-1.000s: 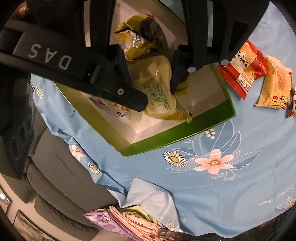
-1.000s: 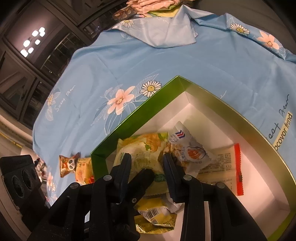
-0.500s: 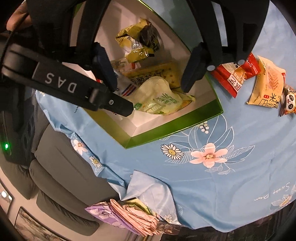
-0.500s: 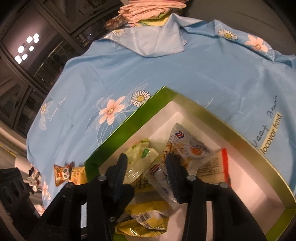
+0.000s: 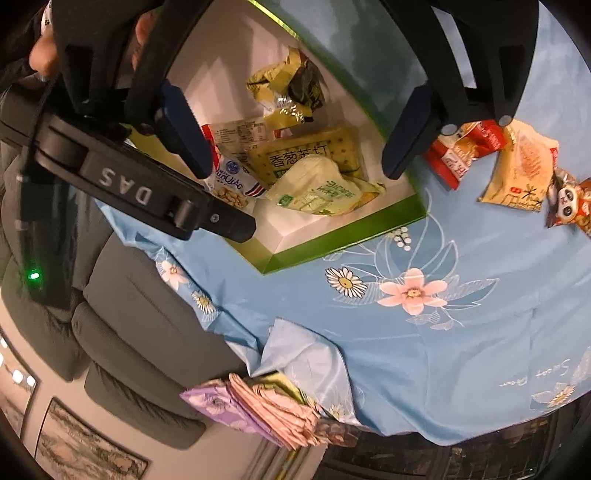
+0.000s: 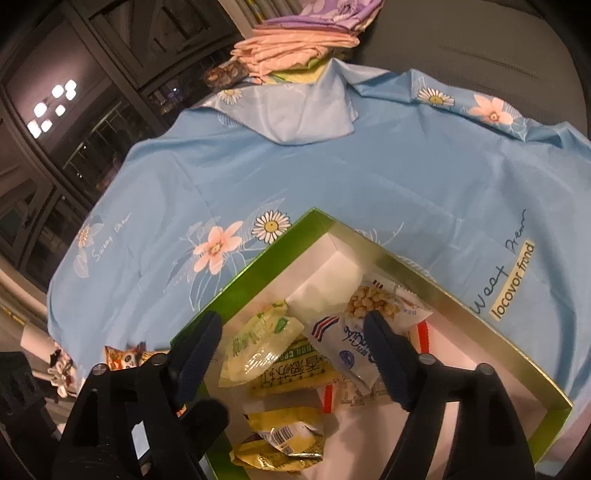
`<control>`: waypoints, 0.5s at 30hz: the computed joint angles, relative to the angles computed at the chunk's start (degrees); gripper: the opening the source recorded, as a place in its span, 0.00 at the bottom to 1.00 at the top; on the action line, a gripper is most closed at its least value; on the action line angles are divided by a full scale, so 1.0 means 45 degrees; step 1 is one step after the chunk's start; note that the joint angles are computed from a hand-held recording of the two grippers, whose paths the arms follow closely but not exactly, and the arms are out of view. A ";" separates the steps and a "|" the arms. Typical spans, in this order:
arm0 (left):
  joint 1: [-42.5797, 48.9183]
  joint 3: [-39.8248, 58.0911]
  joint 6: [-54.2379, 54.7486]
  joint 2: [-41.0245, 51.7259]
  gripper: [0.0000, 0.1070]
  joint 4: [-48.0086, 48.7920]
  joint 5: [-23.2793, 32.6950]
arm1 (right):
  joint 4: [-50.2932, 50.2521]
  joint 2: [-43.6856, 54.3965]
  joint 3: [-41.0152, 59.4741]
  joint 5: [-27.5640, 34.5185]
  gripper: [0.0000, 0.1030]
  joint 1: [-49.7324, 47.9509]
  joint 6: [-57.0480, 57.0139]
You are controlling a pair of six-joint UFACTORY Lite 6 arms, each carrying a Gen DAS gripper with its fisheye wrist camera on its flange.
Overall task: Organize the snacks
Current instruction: 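Move the right gripper over the yellow rice cracker bag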
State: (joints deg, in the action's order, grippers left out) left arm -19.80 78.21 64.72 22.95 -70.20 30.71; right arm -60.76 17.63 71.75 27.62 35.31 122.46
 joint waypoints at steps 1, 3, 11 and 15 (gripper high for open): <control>0.0240 -0.0387 0.0360 -0.0316 0.91 -0.0371 0.0125 | 0.0025 0.0061 0.0116 0.0065 0.78 0.0037 -0.0064; 0.0777 -0.1179 0.0855 -0.1006 0.91 -0.0830 0.0307 | -0.0086 0.0147 0.0312 0.0117 0.78 0.0132 -0.0069; 0.4416 -0.4916 0.1979 -0.4043 0.95 -0.1108 0.0453 | -0.0298 0.0931 0.1812 0.0783 0.79 0.0948 -0.0638; 0.6696 -0.6321 0.2518 -0.4700 0.95 -0.1119 0.0675 | 0.0509 0.1981 0.3456 0.0290 0.79 0.1379 -0.2297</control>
State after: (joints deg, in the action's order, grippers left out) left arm 10.33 49.77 76.05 1.80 -75.24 33.75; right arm -58.46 26.54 87.31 28.92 41.51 112.12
